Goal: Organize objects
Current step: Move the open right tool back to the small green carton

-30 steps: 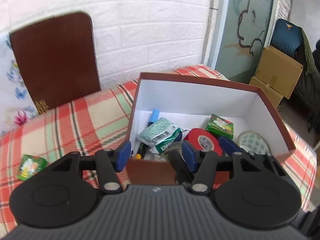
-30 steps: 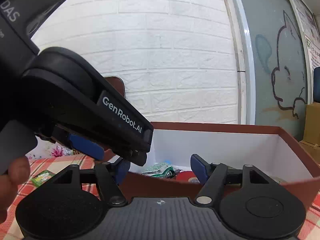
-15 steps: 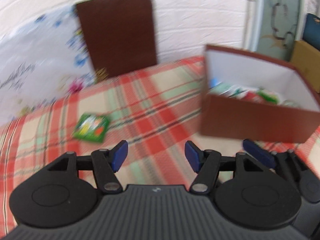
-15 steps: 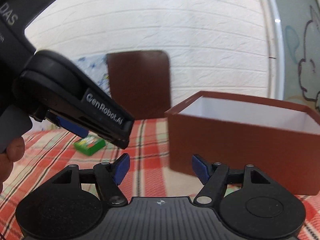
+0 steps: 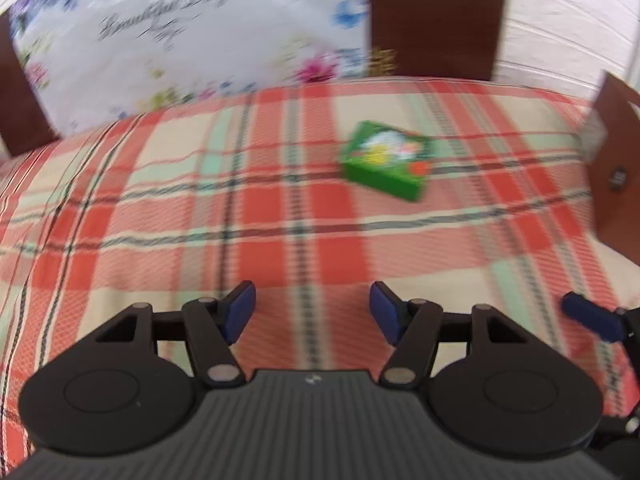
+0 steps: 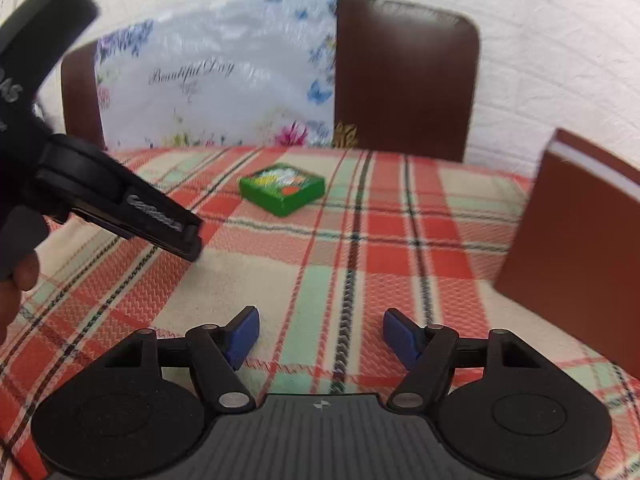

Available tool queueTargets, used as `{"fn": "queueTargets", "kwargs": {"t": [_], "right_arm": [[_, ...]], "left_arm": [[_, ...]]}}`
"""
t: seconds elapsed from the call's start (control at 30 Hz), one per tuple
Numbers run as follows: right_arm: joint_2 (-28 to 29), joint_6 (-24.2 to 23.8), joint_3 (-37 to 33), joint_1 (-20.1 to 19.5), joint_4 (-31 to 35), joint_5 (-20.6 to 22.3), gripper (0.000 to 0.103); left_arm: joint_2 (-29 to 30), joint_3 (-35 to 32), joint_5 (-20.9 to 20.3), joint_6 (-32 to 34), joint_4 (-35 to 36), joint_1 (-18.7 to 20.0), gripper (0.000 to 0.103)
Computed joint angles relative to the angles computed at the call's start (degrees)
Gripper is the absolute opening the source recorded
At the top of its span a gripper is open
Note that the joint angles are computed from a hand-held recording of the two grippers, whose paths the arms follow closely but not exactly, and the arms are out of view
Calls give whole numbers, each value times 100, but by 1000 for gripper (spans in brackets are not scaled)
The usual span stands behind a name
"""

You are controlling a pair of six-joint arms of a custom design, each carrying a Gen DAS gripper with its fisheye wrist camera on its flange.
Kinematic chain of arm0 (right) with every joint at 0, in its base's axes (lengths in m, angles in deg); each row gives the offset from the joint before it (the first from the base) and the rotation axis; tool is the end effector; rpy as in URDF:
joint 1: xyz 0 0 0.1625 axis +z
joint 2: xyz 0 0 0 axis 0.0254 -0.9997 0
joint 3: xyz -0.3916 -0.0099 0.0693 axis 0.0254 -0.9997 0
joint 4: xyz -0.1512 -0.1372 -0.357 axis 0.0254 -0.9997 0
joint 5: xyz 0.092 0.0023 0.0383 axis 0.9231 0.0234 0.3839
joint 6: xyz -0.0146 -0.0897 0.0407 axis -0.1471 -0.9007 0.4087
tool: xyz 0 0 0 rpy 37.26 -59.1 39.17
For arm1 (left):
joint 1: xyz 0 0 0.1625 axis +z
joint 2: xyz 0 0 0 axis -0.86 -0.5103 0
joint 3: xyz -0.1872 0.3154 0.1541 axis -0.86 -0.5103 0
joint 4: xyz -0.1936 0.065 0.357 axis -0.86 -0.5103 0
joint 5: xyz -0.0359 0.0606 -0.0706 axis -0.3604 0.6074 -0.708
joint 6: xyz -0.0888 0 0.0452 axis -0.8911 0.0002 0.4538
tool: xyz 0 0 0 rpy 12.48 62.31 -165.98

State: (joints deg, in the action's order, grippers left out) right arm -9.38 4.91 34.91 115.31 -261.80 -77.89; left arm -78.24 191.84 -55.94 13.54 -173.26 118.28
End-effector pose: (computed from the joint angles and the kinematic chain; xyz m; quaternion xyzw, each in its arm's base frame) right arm 0.3213 -0.3951 -0.1191 0.4919 -0.8132 0.2723 0.1501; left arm 0.0455 -0.3688 0.2669 -0.0872 0.7909 -0.4010 0.4540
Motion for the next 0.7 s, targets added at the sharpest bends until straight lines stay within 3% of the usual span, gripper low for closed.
{"fn": "queueTargets", "kwargs": {"t": [0.2, 0.33, 0.47, 0.57, 0.7], "right_arm": [[354, -103, -652, 116, 352, -51, 81], [678, -189, -1360, 160, 791, -29, 89], [944, 108, -2058, 174, 1343, -105, 100], [1148, 87, -2478, 191, 1569, -85, 101], [1361, -63, -2909, 214, 1863, 38, 101]], "left_arm": [[593, 59, 80, 1773, -2675, 442, 78], [999, -29, 29, 2706, -4039, 674, 92], [1541, -189, -104, 3784, -5556, 882, 99], [1952, -282, -236, 4621, -6726, 993, 102], [2200, -344, -395, 5119, -7487, 1078, 103]]}}
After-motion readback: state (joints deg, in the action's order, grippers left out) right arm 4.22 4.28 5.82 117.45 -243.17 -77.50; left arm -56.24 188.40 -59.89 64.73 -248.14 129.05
